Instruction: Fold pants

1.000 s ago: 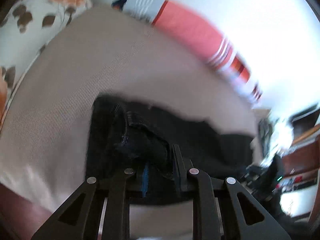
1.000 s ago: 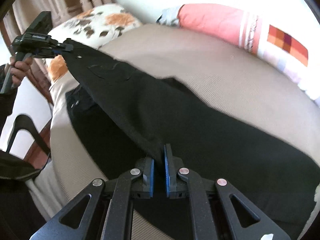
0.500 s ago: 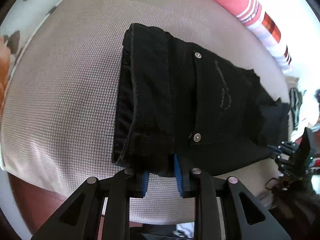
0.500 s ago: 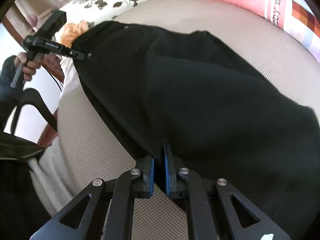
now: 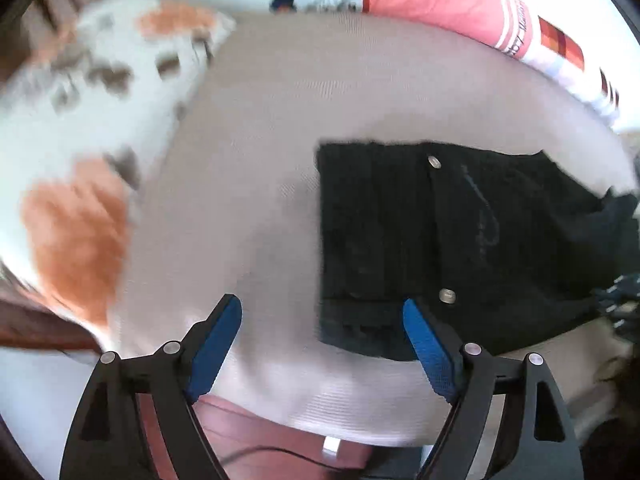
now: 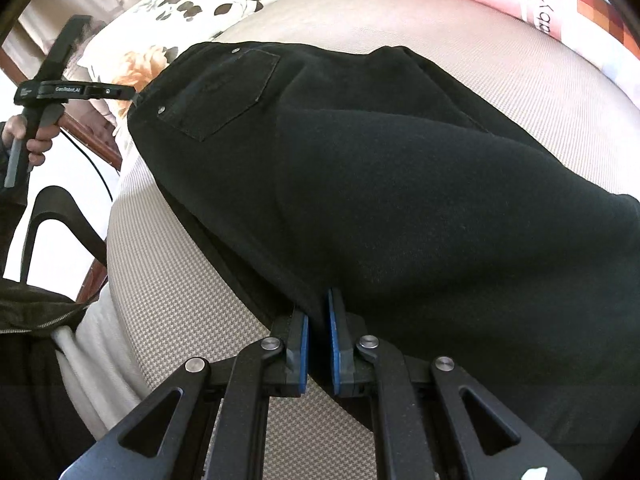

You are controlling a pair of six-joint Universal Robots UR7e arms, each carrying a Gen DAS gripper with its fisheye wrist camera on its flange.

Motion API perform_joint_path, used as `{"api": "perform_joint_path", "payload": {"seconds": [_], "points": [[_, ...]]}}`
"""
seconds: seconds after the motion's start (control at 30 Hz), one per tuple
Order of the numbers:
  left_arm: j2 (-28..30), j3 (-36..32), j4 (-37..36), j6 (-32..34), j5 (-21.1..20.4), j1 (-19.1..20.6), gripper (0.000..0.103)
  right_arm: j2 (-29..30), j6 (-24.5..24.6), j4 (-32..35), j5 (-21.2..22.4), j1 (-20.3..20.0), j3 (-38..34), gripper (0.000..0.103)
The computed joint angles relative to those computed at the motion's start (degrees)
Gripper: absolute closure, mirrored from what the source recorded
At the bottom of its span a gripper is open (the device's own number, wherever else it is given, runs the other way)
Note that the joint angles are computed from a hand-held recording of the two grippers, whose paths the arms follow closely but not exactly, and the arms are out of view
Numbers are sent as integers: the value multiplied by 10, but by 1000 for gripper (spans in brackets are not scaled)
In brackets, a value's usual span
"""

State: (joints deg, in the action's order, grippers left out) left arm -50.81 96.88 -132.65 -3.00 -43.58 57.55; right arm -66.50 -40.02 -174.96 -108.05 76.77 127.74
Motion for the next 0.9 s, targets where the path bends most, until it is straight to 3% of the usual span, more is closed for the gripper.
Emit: {"api": "perform_joint_path", "payload": {"seconds": [0.07, 0.17, 0.3, 0.37, 0.5, 0.63, 0.8, 0.87, 0.9], "points": [[1, 15, -34, 10, 28, -11, 20, -5, -8, -2, 1, -3, 4, 94], [-15, 60, -123, 77, -16, -31, 20, -14, 3, 20, 13, -9, -1, 93], [-6, 103, -231, 182, -105, -66, 20, -21, 3, 28, 10, -5, -6, 93], [11, 110, -246, 209, -141, -81, 20, -29, 16, 42, 18, -6, -9, 93], [71, 83, -208, 239, -209, -100, 22, -42, 47, 59, 36, -13, -16, 93], [128, 64, -194, 262, -236, -123, 35, -49, 59, 59, 43, -13, -14, 93], [183, 33, -174, 254, -236, -135, 53, -63, 71, 62, 60, -14, -10, 93], [198, 22, -168, 245, -236, -135, 67, -67, 75, 66, 68, -17, -11, 93], [206, 18, -172, 241, -232, -137, 85, -67, 77, 65, 69, -17, -11, 93]]}}
